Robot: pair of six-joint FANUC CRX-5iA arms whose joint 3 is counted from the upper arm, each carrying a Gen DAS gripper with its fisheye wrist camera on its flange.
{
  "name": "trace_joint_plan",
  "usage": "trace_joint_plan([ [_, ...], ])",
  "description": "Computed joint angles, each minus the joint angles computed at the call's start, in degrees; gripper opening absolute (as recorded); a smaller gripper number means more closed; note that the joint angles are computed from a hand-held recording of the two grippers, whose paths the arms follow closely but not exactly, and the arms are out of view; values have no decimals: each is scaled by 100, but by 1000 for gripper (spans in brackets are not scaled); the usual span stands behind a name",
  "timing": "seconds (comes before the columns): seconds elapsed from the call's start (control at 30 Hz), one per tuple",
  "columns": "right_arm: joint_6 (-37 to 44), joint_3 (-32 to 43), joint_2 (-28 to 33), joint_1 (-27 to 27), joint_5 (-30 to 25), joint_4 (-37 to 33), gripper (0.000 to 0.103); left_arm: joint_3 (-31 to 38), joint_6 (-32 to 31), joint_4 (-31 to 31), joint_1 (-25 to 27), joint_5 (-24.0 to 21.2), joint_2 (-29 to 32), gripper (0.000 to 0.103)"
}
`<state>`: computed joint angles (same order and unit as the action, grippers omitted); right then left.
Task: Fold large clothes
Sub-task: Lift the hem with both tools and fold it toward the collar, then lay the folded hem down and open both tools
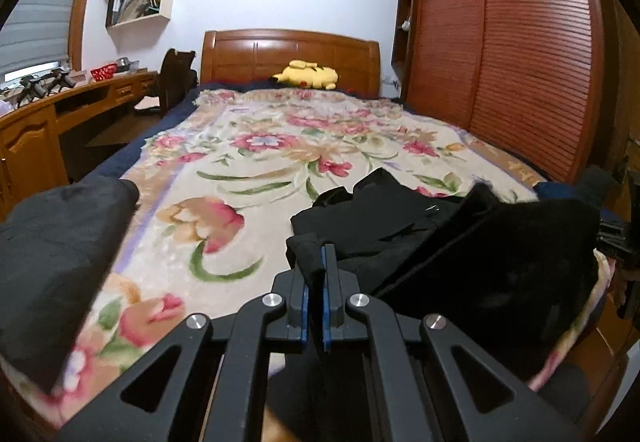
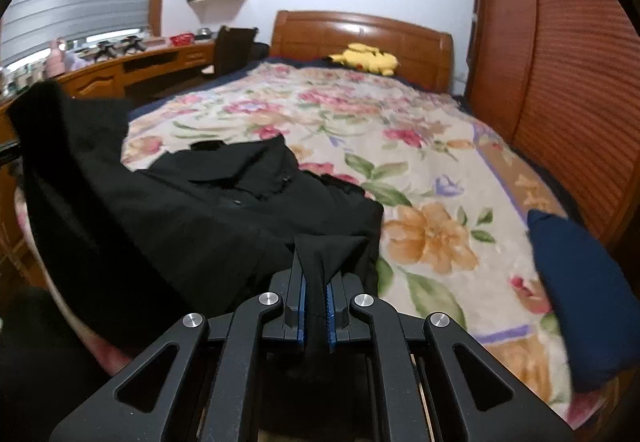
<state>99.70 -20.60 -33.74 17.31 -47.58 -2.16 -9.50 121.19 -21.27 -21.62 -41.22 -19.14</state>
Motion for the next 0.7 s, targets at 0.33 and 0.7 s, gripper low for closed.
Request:
trace_joint_plan([
  [0.33,172,802,1428,-363,475,-107,5,1359,-390,-4,358,-167,1429,1],
  [0.7,-292,2093,3023,-328,817,497,5,2755,-630,-180,628,-470,2688,1],
])
